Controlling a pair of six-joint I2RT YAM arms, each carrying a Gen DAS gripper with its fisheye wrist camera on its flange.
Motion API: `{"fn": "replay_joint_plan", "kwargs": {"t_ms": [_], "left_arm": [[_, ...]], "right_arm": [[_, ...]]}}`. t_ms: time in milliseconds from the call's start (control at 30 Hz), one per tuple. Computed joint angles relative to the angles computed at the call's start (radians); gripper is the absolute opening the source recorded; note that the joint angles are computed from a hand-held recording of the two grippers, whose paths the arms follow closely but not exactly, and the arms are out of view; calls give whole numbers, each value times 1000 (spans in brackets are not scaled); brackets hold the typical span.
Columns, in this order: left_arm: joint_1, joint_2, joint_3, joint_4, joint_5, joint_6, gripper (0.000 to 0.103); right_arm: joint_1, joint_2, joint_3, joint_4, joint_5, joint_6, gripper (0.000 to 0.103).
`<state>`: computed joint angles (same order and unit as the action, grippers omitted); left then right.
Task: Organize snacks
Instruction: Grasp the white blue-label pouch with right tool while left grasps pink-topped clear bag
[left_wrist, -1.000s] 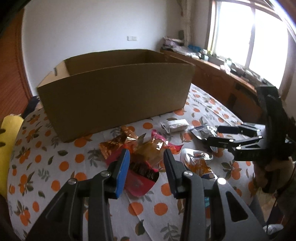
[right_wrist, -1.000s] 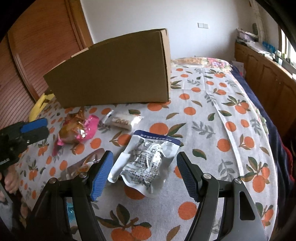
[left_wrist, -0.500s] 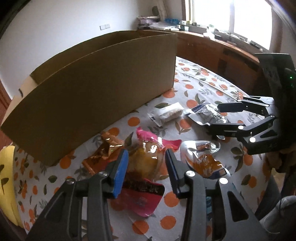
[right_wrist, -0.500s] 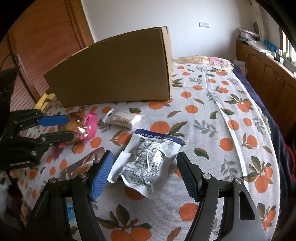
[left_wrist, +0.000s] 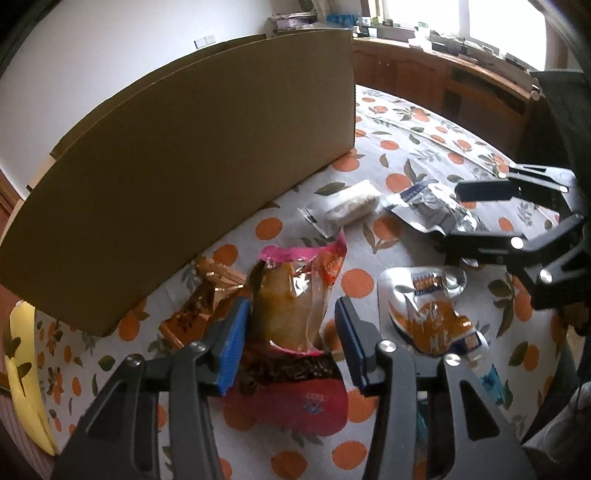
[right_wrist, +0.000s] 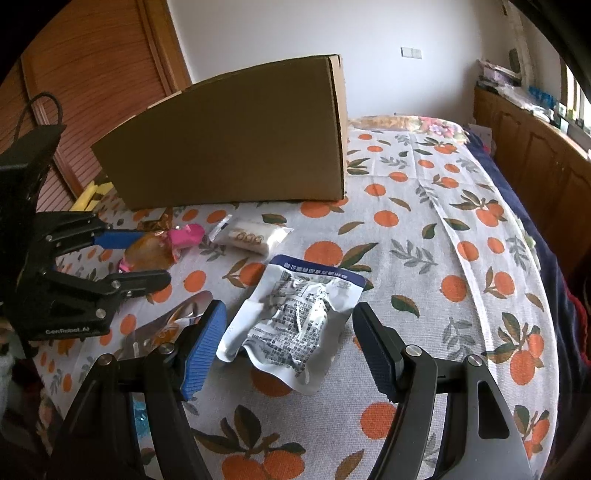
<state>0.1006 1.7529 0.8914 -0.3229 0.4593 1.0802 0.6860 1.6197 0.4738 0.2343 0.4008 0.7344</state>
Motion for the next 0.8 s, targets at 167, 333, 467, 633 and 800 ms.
{"fn": "replay_joint_plan", "kwargs": {"t_ms": [167,333,467,633,800], "left_arm": [[-10,3,-23,60,6,-40,42],[-3,-24,-79,122,-17,-32,39],[49,-34,-76,88,38,-35,39],[136,-58,-64,-2,143,-33,39],[207,-98,-91,-62,216,13,39]], "right_arm": [[-13,0,-2,5,-20,-7,73],[-23,5,-2,9,-35,-13,72],[-18,14,5,-1,-29,-17,73],[-7,40,44,-49,-11,-25,74],[27,94,135,-173,39,-36,75]]}}
